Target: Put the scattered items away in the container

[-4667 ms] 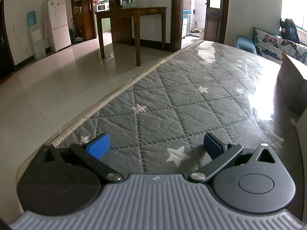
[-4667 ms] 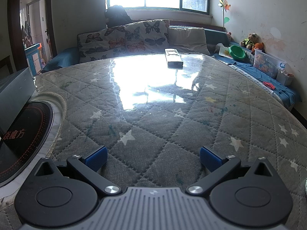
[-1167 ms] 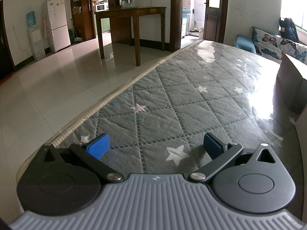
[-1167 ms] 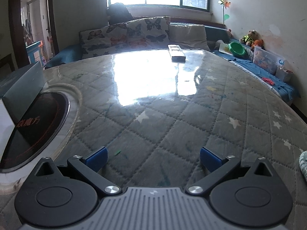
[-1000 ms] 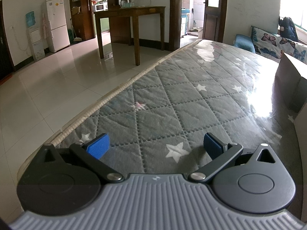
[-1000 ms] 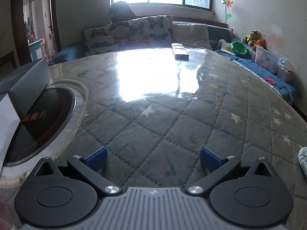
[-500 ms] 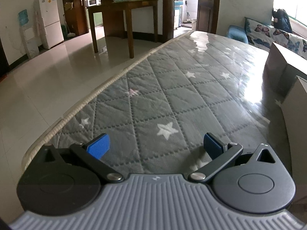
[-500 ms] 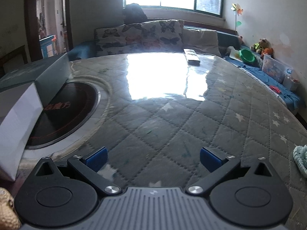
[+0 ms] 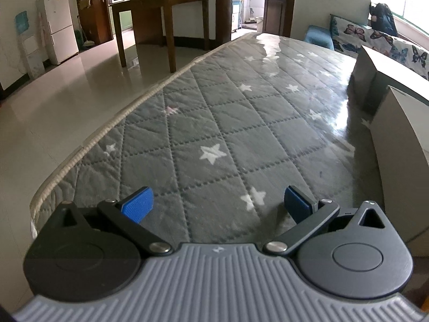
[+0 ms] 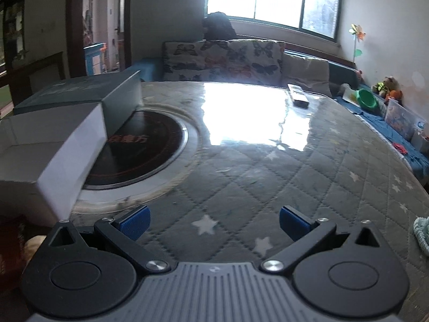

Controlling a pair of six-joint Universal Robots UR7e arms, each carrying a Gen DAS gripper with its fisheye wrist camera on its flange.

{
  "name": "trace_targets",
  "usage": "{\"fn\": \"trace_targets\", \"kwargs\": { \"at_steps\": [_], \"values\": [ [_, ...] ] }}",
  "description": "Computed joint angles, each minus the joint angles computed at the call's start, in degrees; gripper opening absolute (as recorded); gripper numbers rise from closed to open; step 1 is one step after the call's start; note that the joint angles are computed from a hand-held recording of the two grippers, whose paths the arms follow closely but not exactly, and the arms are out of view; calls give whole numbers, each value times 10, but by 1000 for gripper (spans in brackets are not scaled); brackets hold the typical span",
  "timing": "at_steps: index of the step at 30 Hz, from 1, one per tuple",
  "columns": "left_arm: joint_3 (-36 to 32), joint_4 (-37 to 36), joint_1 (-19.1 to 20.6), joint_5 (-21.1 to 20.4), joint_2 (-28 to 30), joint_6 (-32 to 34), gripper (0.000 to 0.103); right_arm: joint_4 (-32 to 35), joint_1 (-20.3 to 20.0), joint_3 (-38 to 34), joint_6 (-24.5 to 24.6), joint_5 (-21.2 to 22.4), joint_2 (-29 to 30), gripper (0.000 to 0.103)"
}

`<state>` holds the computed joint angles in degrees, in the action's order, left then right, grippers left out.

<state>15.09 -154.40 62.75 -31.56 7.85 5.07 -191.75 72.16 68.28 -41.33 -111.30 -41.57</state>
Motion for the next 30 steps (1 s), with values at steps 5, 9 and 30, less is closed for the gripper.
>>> {"fn": "trace_targets", "kwargs": {
  "at_steps": [5, 9, 30],
  "values": [
    [54, -14, -4, -1, -25, -12, 103, -15, 7, 17, -10, 8, 0, 103],
    [81, -18, -7, -3, -38, -20, 103, -19, 10, 25, -16, 13, -1, 103],
    [166, -117, -42, 10, -71, 29, 103, -33, 21, 51, -23, 24, -2, 103]
  ]
}}
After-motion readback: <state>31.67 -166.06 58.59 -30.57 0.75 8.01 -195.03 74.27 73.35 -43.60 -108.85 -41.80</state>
